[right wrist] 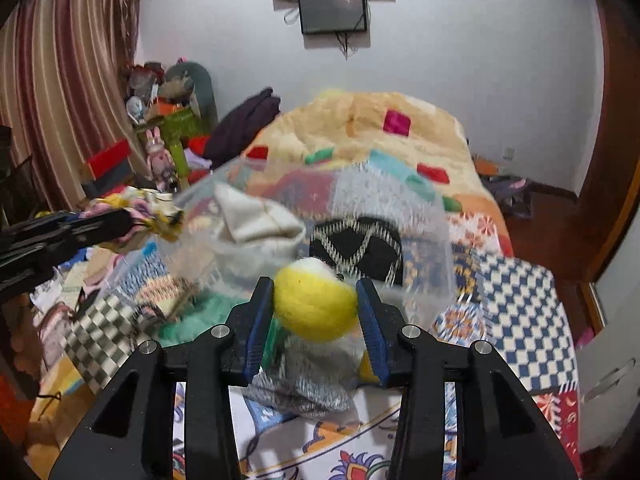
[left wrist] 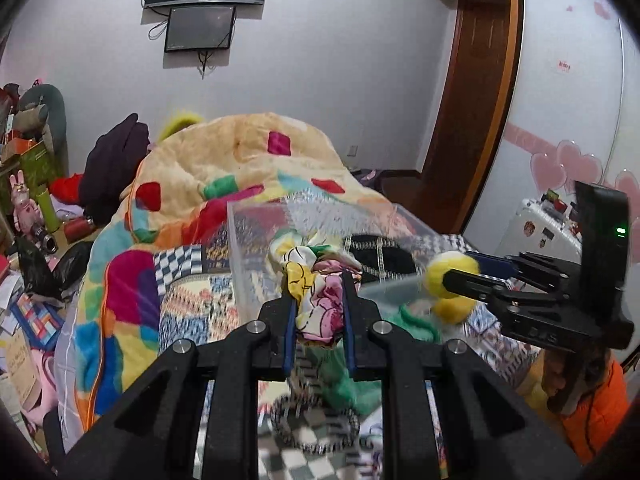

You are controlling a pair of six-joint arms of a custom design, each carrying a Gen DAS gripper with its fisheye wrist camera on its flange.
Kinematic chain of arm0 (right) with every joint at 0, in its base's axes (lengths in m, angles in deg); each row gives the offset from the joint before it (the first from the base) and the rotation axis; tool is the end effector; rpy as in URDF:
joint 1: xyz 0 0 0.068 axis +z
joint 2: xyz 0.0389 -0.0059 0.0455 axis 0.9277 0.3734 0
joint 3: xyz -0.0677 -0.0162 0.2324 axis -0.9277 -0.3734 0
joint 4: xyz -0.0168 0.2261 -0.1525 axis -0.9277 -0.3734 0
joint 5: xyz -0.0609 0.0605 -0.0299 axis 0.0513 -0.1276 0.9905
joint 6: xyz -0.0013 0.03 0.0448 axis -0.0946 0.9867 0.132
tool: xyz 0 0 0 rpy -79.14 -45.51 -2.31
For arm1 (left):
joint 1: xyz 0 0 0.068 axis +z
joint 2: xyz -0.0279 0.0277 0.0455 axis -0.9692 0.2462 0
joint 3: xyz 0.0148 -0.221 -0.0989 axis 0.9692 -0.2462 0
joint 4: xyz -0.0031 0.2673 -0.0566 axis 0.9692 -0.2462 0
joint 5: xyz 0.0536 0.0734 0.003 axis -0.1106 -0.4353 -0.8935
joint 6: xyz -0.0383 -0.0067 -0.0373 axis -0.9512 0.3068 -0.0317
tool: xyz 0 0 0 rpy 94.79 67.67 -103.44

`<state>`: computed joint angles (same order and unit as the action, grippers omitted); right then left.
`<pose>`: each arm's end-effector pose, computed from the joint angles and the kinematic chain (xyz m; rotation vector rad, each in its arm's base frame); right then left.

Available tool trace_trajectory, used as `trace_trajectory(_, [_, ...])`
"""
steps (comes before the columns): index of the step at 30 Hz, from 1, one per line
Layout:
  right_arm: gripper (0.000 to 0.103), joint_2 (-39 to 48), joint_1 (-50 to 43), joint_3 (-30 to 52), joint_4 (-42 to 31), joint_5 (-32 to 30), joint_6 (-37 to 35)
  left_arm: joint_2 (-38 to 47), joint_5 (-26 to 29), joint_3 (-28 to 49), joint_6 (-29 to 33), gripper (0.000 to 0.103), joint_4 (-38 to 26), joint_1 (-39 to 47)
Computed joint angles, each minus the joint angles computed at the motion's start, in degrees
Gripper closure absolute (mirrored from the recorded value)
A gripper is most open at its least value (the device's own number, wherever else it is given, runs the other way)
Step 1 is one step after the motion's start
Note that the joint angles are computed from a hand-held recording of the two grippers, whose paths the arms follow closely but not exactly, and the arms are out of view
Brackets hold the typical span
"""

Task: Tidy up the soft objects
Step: 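Carry the floral cloth and yellow ball over the clear box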

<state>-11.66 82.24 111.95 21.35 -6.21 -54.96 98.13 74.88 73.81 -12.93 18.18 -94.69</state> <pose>0.2758 0.0836 0.1707 -0.7333 2.1736 0.4629 0.2439 -0.0765 0.1190 -0.0820 2.1347 -0.1651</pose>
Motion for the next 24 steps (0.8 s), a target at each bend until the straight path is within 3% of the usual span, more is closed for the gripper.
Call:
trace_trajectory(7, [0.064, 1.43, 0.08, 3.45, 2.35, -0.26, 2.19, 7.69, 2.25, 7.49, 1.5, 0.085, 1.09, 1.98])
trace_trajectory(15, [0.064, 11.1, 1.14, 9.16, 4.76, 2.12, 3.44, 20.5, 6.11, 17.22, 2.14, 0.085, 0.65, 2.2])
trace_trajectory(24, [0.064, 19.71, 1.65, 14.46, 1.03, 4.45, 2.16, 33.52, 7.14, 28.37, 3.05, 0.085, -4.25, 1.75])
